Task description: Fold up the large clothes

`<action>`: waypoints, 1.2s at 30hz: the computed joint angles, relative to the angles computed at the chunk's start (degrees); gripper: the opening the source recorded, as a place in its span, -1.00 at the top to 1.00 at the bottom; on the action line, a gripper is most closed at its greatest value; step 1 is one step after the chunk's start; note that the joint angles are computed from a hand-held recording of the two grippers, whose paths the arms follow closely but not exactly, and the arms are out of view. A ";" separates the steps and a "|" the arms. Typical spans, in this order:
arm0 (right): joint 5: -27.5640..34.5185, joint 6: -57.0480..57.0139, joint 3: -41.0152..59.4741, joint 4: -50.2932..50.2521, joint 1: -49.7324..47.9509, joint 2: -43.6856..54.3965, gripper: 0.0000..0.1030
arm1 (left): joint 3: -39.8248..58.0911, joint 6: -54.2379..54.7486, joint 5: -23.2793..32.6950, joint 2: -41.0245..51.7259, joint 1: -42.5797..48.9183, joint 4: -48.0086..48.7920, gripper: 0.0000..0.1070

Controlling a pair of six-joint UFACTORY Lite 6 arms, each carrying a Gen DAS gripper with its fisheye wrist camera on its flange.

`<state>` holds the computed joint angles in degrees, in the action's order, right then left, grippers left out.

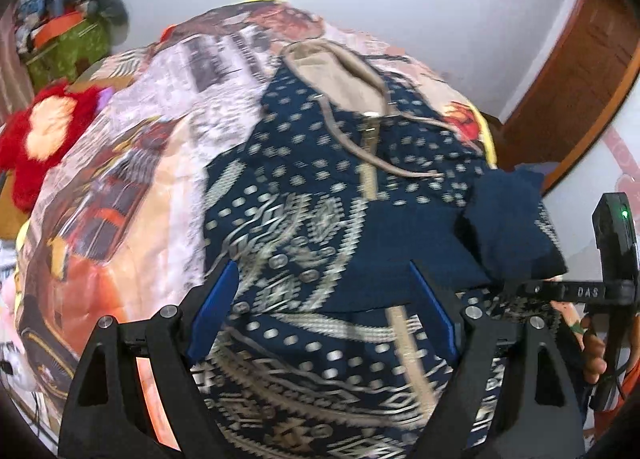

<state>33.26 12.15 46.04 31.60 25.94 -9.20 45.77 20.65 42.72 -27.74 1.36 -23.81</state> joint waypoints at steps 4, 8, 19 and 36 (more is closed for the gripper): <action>3.39 2.16 -2.91 -4.44 -0.34 -9.13 0.61 | 6.23 -12.70 -2.02 3.52 -14.13 8.45 -0.58; 8.30 5.96 -5.21 -13.82 -1.39 -21.01 0.61 | 14.94 -21.91 -3.01 12.56 -27.27 14.52 -0.58; 18.16 -21.93 -8.16 -10.69 -37.30 -34.67 0.61 | 52.36 -33.35 1.11 53.60 -47.80 22.47 -0.57; 10.87 -31.74 -8.00 0.81 -34.68 -19.78 0.61 | 47.29 -45.26 -4.10 46.80 -45.91 41.02 0.92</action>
<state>44.13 -19.59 38.04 32.42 -8.74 -28.98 93.06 -24.61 38.62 19.06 -44.55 17.21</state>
